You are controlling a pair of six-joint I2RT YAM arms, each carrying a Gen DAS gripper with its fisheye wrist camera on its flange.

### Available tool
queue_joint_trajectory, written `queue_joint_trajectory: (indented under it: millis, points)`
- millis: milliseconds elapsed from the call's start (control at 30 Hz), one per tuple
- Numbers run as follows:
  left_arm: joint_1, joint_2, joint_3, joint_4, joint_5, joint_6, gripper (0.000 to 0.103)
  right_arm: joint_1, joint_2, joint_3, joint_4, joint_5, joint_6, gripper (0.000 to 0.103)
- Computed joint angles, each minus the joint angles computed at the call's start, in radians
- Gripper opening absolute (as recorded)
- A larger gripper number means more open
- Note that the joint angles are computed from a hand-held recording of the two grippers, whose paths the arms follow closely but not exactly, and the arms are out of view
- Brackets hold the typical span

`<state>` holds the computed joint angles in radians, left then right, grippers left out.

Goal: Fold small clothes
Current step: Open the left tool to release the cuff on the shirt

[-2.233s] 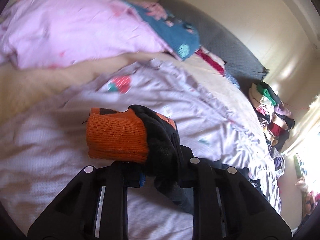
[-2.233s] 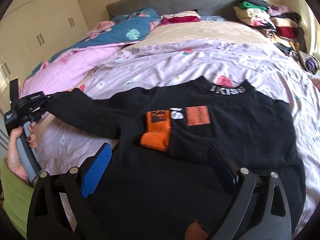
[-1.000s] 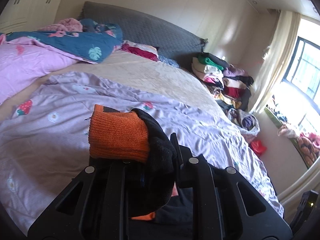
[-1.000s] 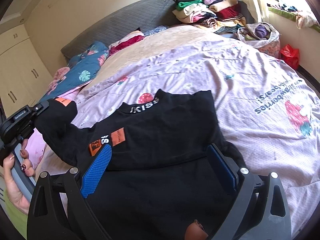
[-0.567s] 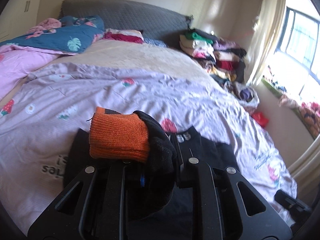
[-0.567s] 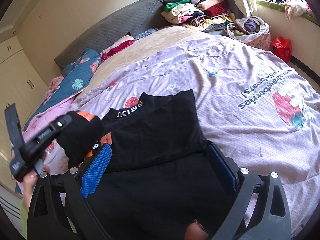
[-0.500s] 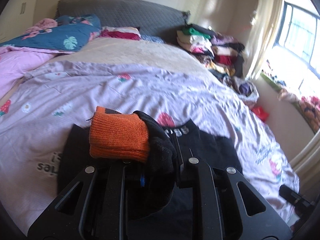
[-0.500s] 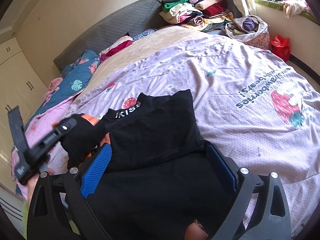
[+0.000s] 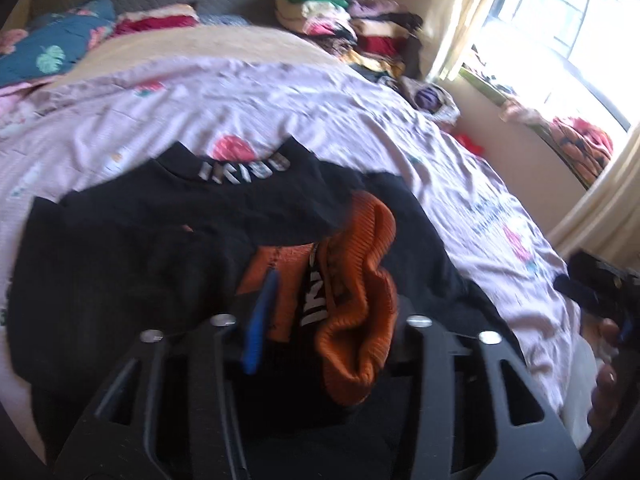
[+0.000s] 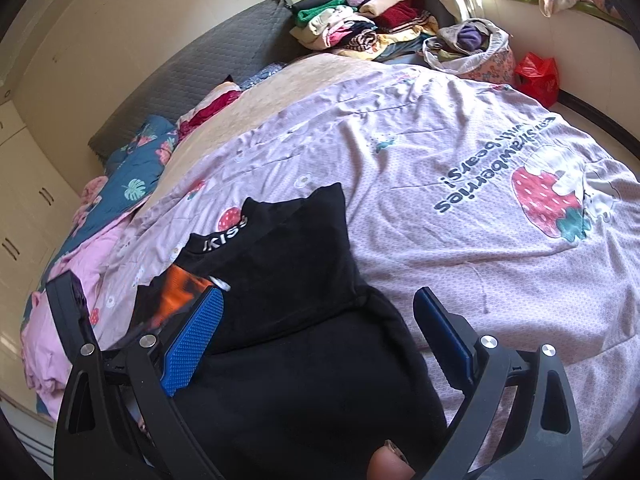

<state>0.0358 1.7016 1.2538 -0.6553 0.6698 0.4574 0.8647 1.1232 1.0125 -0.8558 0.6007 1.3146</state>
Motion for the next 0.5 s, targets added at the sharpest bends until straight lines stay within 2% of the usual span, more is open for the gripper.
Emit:
queue_joint_trajectory:
  millis: [167,333,500]
  points:
    - [0.041,0.024,0.045,-0.160,0.065,0.100,0.061,-0.037,0.022,-0.021,0.045,-0.050,-0.021,0.095]
    - [0.145,0.058,0.138,-0.271,0.128,0.128,0.071,-0.077,0.107,-0.012,0.136,-0.128,-0.093,0.095]
    - [0.223,0.076,0.201,-0.184,0.036,0.043,0.074,-0.101,0.232,0.037,0.230,-0.203,-0.194,0.094]
